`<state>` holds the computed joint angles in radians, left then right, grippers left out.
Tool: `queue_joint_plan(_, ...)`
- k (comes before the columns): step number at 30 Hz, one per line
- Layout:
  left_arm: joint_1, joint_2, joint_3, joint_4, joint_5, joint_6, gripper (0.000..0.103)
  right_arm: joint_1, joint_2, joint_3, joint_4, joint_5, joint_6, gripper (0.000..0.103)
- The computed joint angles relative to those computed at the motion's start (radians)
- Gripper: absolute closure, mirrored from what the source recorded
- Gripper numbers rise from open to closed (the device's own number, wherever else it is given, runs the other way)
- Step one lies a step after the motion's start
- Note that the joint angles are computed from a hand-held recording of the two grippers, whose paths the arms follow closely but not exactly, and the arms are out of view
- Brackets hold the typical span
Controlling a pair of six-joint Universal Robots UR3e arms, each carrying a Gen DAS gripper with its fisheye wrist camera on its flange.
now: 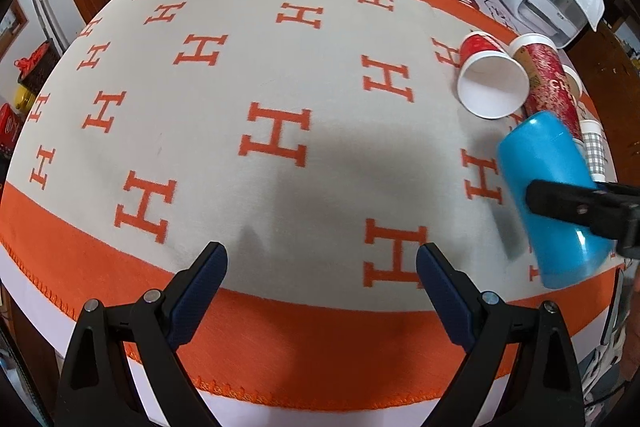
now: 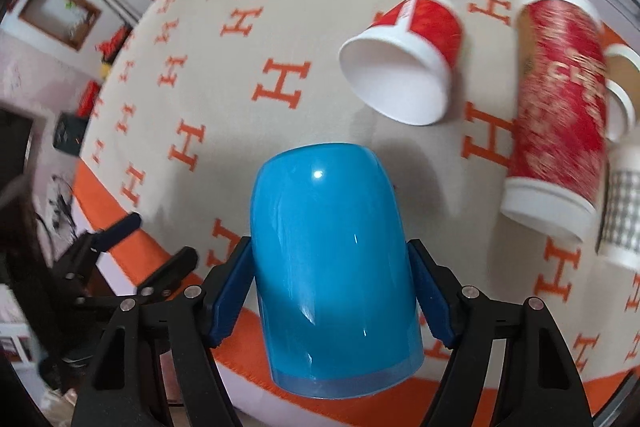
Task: Flip cup upside down
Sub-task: 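Close the right gripper around the blue cup's body and lift it, then rotate the right gripper to turn the blue cup rim-down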
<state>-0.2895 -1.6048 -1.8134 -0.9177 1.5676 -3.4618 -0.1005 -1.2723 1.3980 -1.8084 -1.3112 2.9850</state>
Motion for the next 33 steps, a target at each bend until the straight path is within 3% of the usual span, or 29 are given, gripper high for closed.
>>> queue_joint_plan(10, -0.084, 0.050, 0.009, -0.031, 0.027, -0.021, 0.008, -0.279, -0.416, 0.297, 0.059, 0.125, -0.044, 0.028)
queue_joint_plan(16, -0.147, 0.046, 0.035, -0.061, 0.045, -0.044, 0.008, -0.422, -0.620, 0.538, 0.043, 0.141, -0.040, 0.028)
queue_joint_plan(24, -0.206, 0.046, 0.064, -0.102, 0.076, -0.071, 0.008, -0.491, -0.680, 0.725, -0.001, 0.173, -0.004, 0.027)
queue_joint_plan(33, -0.233, 0.035, 0.097, -0.132, 0.081, -0.080, 0.008, -0.546, -0.722, 0.780, 0.064, 0.259, -0.103, 0.022)
